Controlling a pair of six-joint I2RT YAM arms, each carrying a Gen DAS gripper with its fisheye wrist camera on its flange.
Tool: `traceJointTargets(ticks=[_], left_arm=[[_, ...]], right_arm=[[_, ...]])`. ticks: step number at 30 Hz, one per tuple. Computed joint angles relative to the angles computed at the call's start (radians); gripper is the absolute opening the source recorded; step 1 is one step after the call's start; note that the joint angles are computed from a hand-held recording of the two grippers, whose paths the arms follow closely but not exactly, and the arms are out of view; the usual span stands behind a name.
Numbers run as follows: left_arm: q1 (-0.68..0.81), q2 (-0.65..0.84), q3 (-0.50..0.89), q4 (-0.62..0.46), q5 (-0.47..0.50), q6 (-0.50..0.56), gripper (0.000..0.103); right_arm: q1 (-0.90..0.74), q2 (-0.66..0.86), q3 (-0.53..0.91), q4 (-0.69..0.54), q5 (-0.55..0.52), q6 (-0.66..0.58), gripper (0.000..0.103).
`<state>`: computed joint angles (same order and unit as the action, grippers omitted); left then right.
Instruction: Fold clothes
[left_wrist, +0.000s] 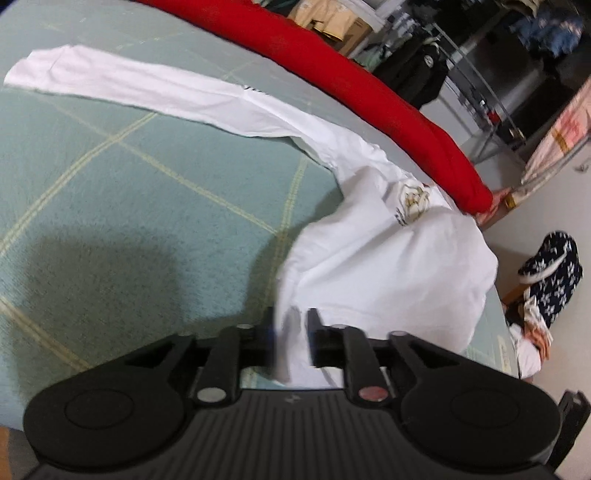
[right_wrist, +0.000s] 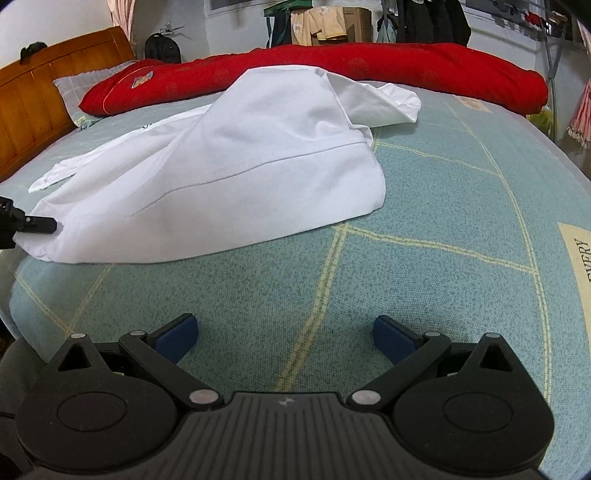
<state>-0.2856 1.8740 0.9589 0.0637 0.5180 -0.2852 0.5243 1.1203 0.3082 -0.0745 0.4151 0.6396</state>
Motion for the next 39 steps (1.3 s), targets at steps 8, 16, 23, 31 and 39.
traceJointTargets(ticks=[8,16,23,31,39], left_arm=[[-0.085,-0.178,-0.010,-0.158,-0.156,0.146,0.048],[-0.183,-0.271,-0.023,-0.150,-0.237,0.304,0.074],[-0.307,-0.147,0.084,-0.144,-0.300,0.313,0.075],[-0.317,-0.099,0.113,-0.108,-0.293,0.271,0.077],[-0.311,-0.086,0.117,-0.097,-0.299,0.269,0.079]], right_arm=[[-0.046,-0.185,-0.020,-0.084,-0.032,-0.022,0.103],[-0.269,-0.259,0.042,-0.099,-0.083,-0.232,0.103],[-0.612,0.042,0.103,0.229,-0.548,-0.375,0.103],[-0.593,0.280,0.165,0.380,-0.831,-0.350,0.103],[-0.634,-0.001,0.101,0.222,-0.714,-0.403,0.103]])
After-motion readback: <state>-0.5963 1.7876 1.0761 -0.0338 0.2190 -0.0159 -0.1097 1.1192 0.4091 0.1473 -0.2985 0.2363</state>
